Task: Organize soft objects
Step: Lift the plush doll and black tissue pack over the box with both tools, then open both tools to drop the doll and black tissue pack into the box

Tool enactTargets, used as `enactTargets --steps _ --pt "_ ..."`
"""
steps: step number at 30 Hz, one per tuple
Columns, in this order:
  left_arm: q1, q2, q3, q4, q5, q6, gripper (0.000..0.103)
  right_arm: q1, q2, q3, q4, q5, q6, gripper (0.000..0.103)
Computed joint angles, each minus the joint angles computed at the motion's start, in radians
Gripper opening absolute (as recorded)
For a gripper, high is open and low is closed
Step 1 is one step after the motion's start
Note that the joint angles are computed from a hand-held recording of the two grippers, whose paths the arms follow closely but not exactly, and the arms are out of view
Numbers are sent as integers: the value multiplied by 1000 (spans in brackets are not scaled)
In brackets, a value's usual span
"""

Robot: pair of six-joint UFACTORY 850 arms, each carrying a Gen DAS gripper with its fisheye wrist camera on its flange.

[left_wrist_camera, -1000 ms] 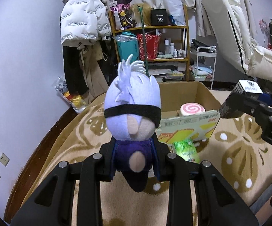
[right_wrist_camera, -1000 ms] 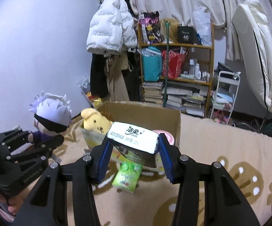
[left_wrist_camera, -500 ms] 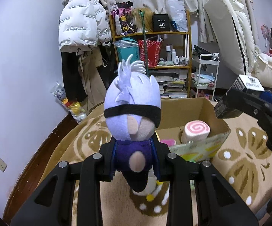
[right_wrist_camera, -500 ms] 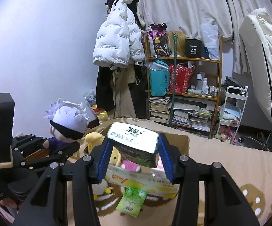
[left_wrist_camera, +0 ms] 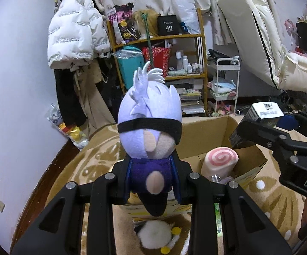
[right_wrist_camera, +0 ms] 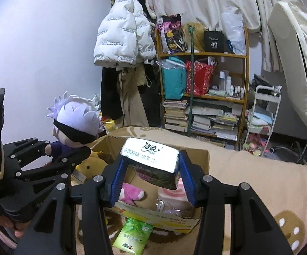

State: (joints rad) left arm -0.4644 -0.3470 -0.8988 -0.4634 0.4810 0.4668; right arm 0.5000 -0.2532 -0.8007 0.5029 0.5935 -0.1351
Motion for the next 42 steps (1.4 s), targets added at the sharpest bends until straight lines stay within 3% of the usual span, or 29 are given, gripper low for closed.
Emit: enactTargets --steps 7,12,21,23,24,25,26,28,33,35,42 --pt "-3 -49 -25 48 2 -44 31 -49 -44 -16 -139 -38 161 51" --pt "10 -70 -43 130 -37 -129 31 -71 -71 -24 -223 -59 265 51" --pt "17 -117 -105 59 -134 -69 32 -88 -78 -9 -303 -54 379 52" --pt "18 -122 -108 50 -142 -62 36 -90 -81 -10 -322 -63 401 53" --pt "17 -121 -108 52 -139 -64 42 -90 -81 -11 -326 -67 404 53" --pt "16 -119 -103 46 -130 -61 55 -89 -82 -11 -322 -69 401 53" --pt "14 -112 -91 56 -106 -73 59 -88 -83 -13 -315 -73 393 53" --pt "7 -101 -74 43 -68 -59 60 -87 -83 -14 -314 -80 390 53" --pt "6 -89 -66 -25 -73 4 62 -93 -86 -14 -362 -80 447 54" --pt "10 -82 -60 -39 -73 13 63 -96 -82 -8 -376 -72 466 63" --pt "23 -50 -28 -58 -75 12 74 -88 -48 15 -325 -51 428 76"
